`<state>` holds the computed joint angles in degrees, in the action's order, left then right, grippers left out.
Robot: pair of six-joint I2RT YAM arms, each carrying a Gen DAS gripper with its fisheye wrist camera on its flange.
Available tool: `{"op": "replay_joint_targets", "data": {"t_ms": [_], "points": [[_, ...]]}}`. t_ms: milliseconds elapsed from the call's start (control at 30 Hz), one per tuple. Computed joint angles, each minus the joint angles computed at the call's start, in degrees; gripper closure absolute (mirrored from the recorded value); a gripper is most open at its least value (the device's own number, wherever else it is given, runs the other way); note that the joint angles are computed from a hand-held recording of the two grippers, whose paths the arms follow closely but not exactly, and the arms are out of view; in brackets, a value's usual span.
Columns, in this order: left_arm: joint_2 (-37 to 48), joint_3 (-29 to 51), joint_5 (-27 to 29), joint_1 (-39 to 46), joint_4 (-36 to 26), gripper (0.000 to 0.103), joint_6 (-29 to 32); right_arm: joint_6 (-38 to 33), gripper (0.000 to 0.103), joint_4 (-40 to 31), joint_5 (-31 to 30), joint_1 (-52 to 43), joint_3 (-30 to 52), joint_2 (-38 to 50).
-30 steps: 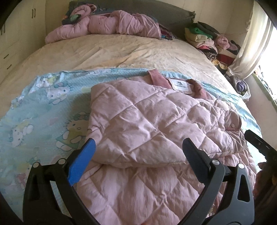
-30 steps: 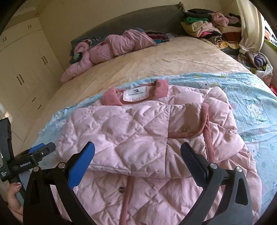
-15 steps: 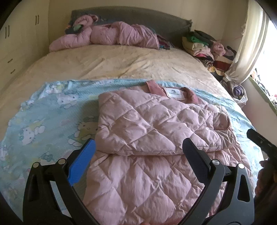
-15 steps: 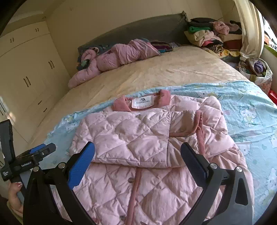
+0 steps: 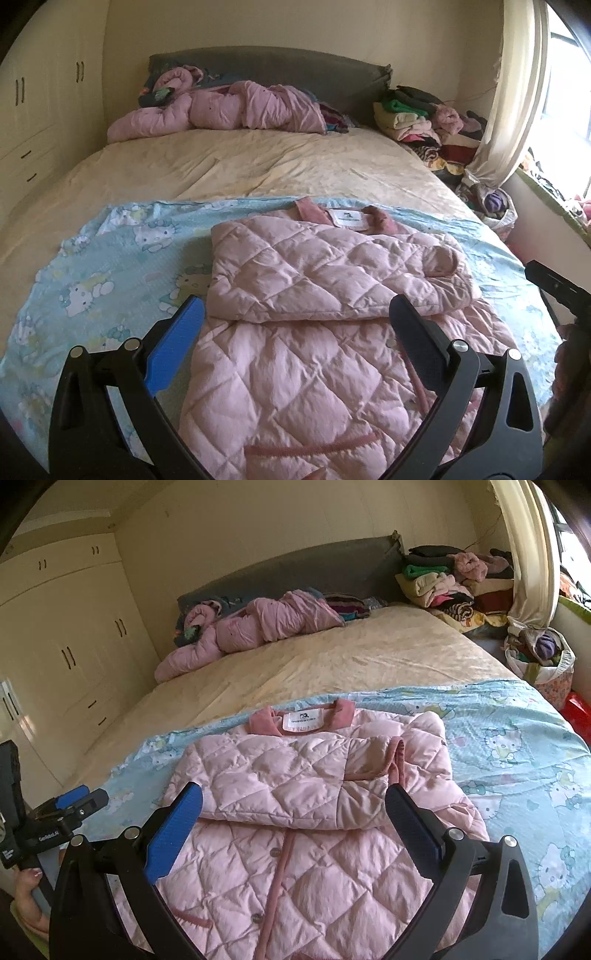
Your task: Fold large clothes
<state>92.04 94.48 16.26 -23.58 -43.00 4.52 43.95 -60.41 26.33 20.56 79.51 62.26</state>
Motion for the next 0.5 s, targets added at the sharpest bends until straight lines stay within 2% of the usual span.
{"op": "replay_joint_targets", "data": {"t_ms": [400, 500], "points": [[-7.9, -4.5, 0.5, 2.2, -3.5, 0.009, 1.5, 8.8, 0.004, -9.1, 9.4, 12.3, 3.3, -3.8], [-10.2, -5.1, -0.1, 2.9, -4.4, 0.009, 2.2, 12.7, 0.004, -12.4, 12.9, 16.8, 4.2, -4.6]]}}
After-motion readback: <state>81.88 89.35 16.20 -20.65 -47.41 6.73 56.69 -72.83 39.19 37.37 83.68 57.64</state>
